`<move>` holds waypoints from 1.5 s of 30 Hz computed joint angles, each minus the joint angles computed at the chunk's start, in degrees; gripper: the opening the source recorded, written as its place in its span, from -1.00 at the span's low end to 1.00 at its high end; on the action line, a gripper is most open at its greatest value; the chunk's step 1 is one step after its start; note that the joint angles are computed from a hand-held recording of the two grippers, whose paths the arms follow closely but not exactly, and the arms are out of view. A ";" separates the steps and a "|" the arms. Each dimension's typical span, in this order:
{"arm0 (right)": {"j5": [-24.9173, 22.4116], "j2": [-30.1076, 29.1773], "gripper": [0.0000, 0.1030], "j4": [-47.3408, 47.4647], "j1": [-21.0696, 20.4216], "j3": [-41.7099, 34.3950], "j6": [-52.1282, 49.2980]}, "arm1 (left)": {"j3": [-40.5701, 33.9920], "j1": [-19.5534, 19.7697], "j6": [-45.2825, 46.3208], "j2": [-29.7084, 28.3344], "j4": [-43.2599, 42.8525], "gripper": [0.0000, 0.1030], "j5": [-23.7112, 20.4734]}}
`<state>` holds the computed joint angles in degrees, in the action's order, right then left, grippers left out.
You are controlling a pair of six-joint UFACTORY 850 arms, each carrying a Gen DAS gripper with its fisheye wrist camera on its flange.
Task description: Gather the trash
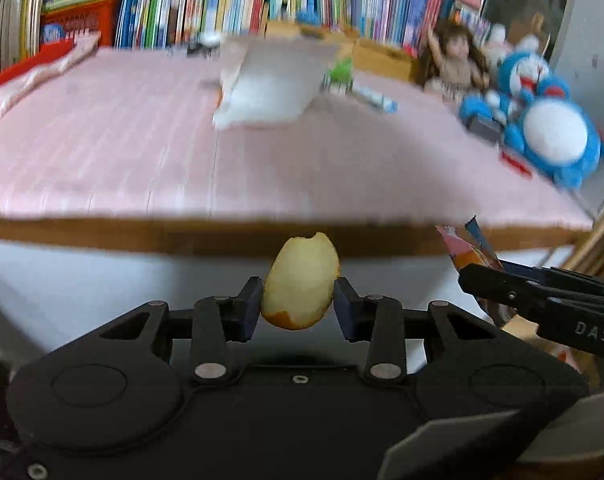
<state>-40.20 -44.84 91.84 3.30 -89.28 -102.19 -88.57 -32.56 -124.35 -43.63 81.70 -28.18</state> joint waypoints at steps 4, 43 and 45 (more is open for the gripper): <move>1.70 0.21 -0.09 -8.09 0.60 2.59 7.03 | 1.39 0.19 6.72 -0.40 -11.41 -0.29 4.33; 4.09 -3.74 0.68 9.11 1.53 -10.03 -4.20 | -6.69 3.14 -0.79 -0.35 1.89 0.77 -8.53; 5.88 -5.46 0.70 9.54 1.90 -13.47 -4.61 | -9.53 4.73 -3.12 -1.84 4.02 0.78 -8.09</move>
